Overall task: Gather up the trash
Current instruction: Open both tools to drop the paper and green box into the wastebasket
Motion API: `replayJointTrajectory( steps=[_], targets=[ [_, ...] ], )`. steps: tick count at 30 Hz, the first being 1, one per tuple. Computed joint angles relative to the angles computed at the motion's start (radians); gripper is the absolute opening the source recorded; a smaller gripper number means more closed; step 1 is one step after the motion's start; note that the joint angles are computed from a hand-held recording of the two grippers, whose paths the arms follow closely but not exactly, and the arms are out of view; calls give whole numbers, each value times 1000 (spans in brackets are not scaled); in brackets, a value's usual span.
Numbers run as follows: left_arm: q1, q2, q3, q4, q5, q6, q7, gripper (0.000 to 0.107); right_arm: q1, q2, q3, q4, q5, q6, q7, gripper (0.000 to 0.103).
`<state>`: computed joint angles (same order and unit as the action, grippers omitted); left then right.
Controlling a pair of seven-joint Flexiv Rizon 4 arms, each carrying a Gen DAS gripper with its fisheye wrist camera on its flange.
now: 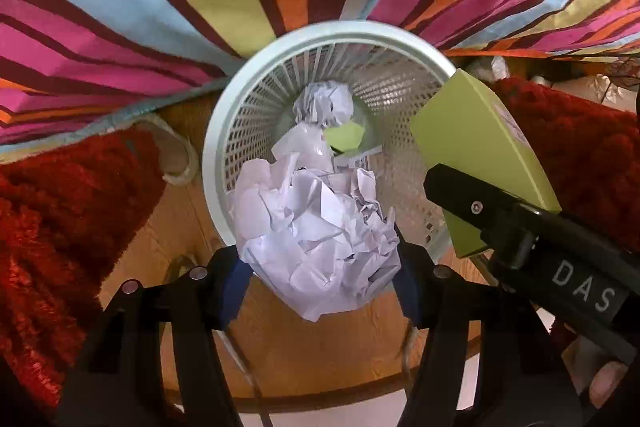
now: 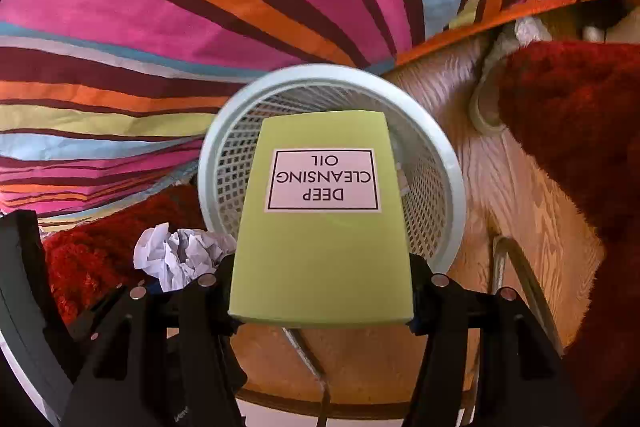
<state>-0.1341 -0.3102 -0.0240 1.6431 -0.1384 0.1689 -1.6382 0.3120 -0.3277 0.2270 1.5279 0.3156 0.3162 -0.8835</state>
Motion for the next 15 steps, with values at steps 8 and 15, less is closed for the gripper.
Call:
replayJointTrajectory(
  steps=[8,15],
  targets=[
    [11,-35,-2,-15,-30,-49,-10,60,-10,-46,1,-17,30,-39,-2,55],
    [10,-67,-1,-33,-27,-97,-27,74,-17,-80,10,-40,53,-65,-19,61]
  ],
)
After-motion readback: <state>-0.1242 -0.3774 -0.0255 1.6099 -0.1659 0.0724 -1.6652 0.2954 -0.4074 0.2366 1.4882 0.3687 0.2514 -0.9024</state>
